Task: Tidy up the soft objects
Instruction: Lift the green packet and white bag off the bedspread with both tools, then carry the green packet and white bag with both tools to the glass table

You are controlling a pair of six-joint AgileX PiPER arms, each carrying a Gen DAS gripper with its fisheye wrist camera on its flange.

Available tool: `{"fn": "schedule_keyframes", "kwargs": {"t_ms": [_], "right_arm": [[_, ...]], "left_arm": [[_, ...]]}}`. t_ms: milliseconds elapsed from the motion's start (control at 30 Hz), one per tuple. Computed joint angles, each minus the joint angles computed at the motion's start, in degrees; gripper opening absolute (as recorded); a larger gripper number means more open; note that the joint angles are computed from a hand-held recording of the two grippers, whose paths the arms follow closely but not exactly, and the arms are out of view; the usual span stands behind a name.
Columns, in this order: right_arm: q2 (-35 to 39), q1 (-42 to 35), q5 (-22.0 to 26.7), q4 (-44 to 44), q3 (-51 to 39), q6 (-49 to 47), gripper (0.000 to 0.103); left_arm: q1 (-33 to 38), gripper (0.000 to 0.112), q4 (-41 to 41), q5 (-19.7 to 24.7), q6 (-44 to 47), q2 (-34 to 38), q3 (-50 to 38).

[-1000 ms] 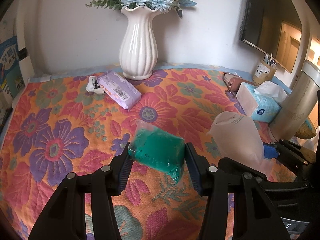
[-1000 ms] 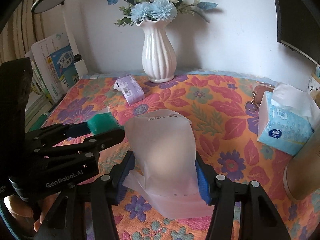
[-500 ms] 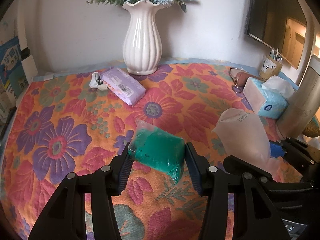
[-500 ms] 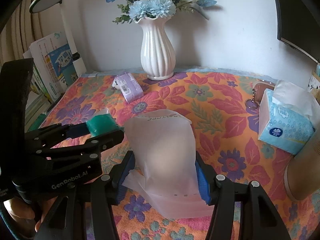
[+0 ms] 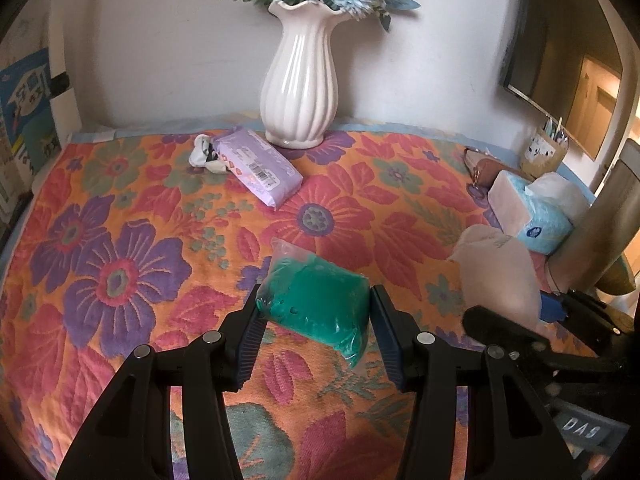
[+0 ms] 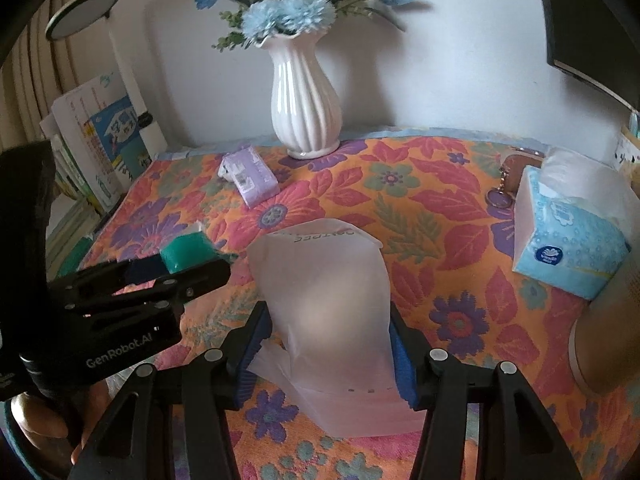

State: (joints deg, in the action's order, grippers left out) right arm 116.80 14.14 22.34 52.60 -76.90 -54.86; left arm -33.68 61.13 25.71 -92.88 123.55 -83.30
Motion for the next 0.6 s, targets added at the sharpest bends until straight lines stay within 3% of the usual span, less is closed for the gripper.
{"fn": "schedule_keyframes", "kwargs": {"t_ms": [233, 367, 600], "right_arm": [[-0.2, -1.2, 0.3, -1.0, 0.2, 2.4, 0.053], [0.4, -0.1, -1.1, -5.9, -0.4, 6.9, 0.053], [-1.3, -0.3, -2.3, -1.8, 1.6, 2.9, 0.051]], "left_arm": [[0.1, 0.048, -2.0, 0.1, 1.9, 0.3, -0.7], [0.5, 0.048, -3.0, -0.1, 2.6, 0.3, -0.7], [-0.1, 0.048, 6.3, -3.0, -5.8, -1.7, 2.8]]}}
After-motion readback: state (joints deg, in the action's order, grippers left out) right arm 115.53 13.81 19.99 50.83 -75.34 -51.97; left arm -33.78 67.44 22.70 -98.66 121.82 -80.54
